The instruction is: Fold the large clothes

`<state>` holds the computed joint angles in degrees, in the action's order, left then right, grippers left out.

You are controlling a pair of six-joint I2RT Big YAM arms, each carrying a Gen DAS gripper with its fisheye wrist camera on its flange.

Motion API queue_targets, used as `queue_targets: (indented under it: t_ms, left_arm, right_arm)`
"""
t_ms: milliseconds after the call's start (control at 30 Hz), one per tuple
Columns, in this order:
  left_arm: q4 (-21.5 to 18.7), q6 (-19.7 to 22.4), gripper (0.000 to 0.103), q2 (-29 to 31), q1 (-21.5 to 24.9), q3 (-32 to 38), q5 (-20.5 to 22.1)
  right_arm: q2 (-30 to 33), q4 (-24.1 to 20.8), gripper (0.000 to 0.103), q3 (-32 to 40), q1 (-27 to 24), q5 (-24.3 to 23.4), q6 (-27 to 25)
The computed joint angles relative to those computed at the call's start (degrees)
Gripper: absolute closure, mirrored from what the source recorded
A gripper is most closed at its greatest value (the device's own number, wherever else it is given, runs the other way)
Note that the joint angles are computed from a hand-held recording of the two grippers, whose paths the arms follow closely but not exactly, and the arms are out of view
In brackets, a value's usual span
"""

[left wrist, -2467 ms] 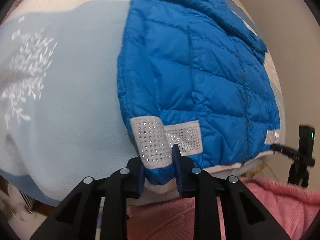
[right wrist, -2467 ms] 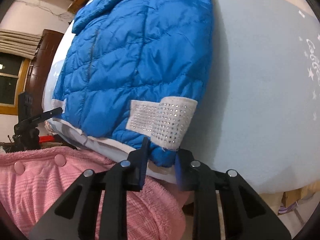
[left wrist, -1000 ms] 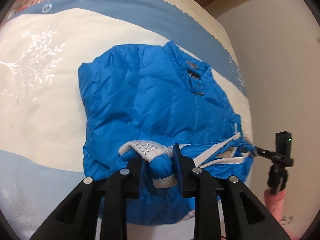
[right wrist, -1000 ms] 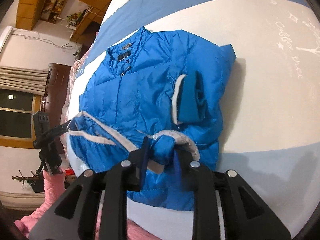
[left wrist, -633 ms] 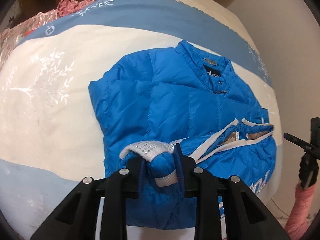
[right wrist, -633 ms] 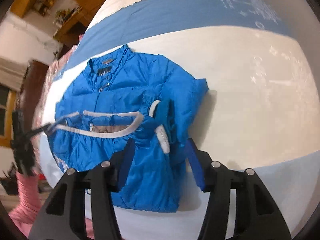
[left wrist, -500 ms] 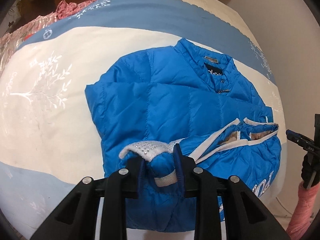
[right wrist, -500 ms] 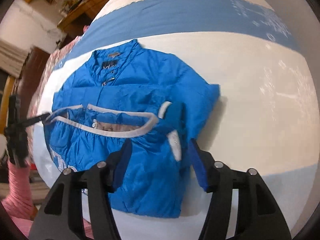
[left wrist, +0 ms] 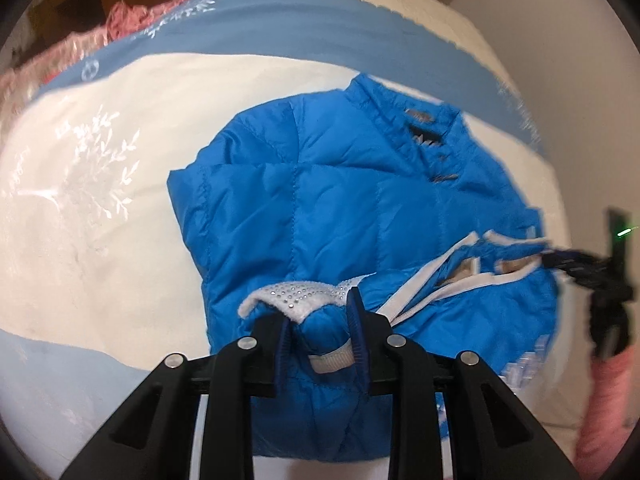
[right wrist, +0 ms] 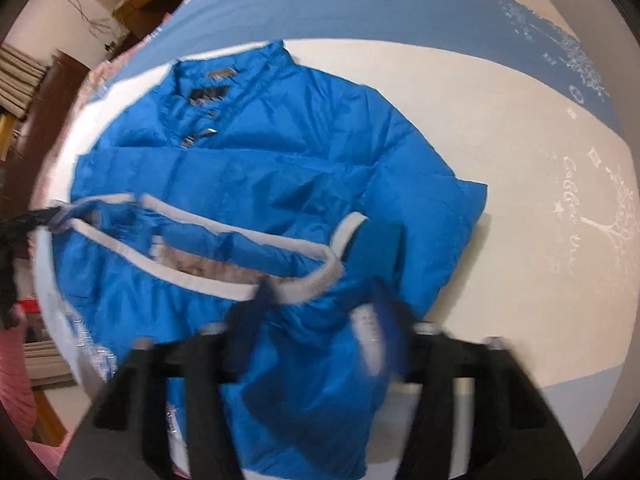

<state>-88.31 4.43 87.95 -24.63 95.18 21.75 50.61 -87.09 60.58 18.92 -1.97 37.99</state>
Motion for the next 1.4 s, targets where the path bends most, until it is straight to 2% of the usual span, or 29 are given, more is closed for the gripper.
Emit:
queue_targets:
  t_ms: [33,133,200,233,267,300,367,433,500,633,700,767,800,833,867,900,1000,1100,1200,1400]
  left_arm:
    - [-0.87,-0.05,0.074,0.13,1.15,0.43,2.58]
    - [-4.25,0.42,0.073,0.61,6.0,1.63,13.57]
    - [-4.63,0.31,0.073,0.2,7.09,1.51,15.98]
    - [-3.66,-0.29,0.071,-0.44,7.52,1.26,15.66]
    - [-1.78,-1.17,0.06,-1.34,7.5,0.95,13.44]
    - [0.88,-1.8,0.054,-2.54,7.5,0.52,9.96]
    - [4.32,-1.09,0.054,-4.32,7.05,-0.07,5.38]
    - [5.93,1.14,0.052,-5.23,5.54,-0.89,2.63]
    - [8.53,2.97,0.045,-6.1,2.91,-2.71,-2.63]
    - [13.13,6.3,0.045,-5.07,-2.33,-5.6,-12.7]
    - [14.66,7.54,0.044,-4.03,-3.79,-6.44,-15.79]
    - [15.19,8.1,0.045,-2.28,-4.36,-6.37,-16.5]
    - [15.28,8.1,0.051,-1.68,-4.56,-6.35,-16.5]
    - [14.93,8.5,0.061,-1.24,-4.72,-6.16,-15.53]
    - [13.87,8.83,0.084,-0.89,-4.6,-5.68,-13.39]
    - [13.68,8.57,0.087,-0.9,-4.91,-5.54,-13.21]
    - [15.53,9.11,0.093,-2.35,-6.27,-6.29,-15.85]
    - [16.32,6.63,0.094,-2.26,-5.92,-4.84,-15.13]
    - [16.97,4.63,0.094,-0.95,-5.12,-1.56,-13.23]
    - [18.85,1.14,0.094,4.81,-5.91,6.42,-15.13]
  right_arm:
    - [-0.21,0.51,0.078,-0.5,-0.41,-0.74,-0.04]
    - [-0.54,0.97,0.085,-1.33,-1.49,-1.58,0.1]
    - [-0.41,0.76,0.086,-1.35,-1.91,-1.7,0.22]
    - [-0.23,0.42,0.087,-1.25,-2.02,-1.45,0.33]
    - [-0.07,0.04,0.088,-1.09,-1.96,-1.08,0.52]
    - [-0.12,-0.15,0.088,-1.06,-2.13,-0.97,0.51]
    - [-0.39,-0.13,0.088,-1.08,-2.4,-1.34,0.61]
    - [-0.32,-0.32,0.088,-0.88,-2.06,-0.89,0.6]
    - [-0.24,-0.36,0.088,-0.87,-1.91,-0.69,0.85]
    - [-0.15,0.01,0.088,-0.87,-1.88,-0.88,1.34]
    - [-0.39,0.05,0.088,-0.86,-2.16,-1.13,1.18]
    - [-0.39,-0.01,0.088,-0.73,-2.34,-1.18,1.01]
    - [-0.35,-0.14,0.088,-0.57,-2.4,-1.09,0.89]
    - [-0.35,-0.15,0.088,-0.43,-2.4,-0.92,0.9]
    - [-0.44,-0.16,0.088,-0.29,-2.49,-0.81,0.81]
    - [-0.42,-0.28,0.088,0.09,-2.56,-0.55,0.73]
    - [-0.73,-0.36,0.089,1.28,-3.19,-0.08,0.59]
    - [-0.5,-0.2,0.09,3.35,-4.91,0.35,-0.69]
    - [0.39,0.38,0.09,5.7,-7.41,0.75,-2.65]
    - [5.49,3.28,0.09,10.5,-12.14,3.38,-6.96]
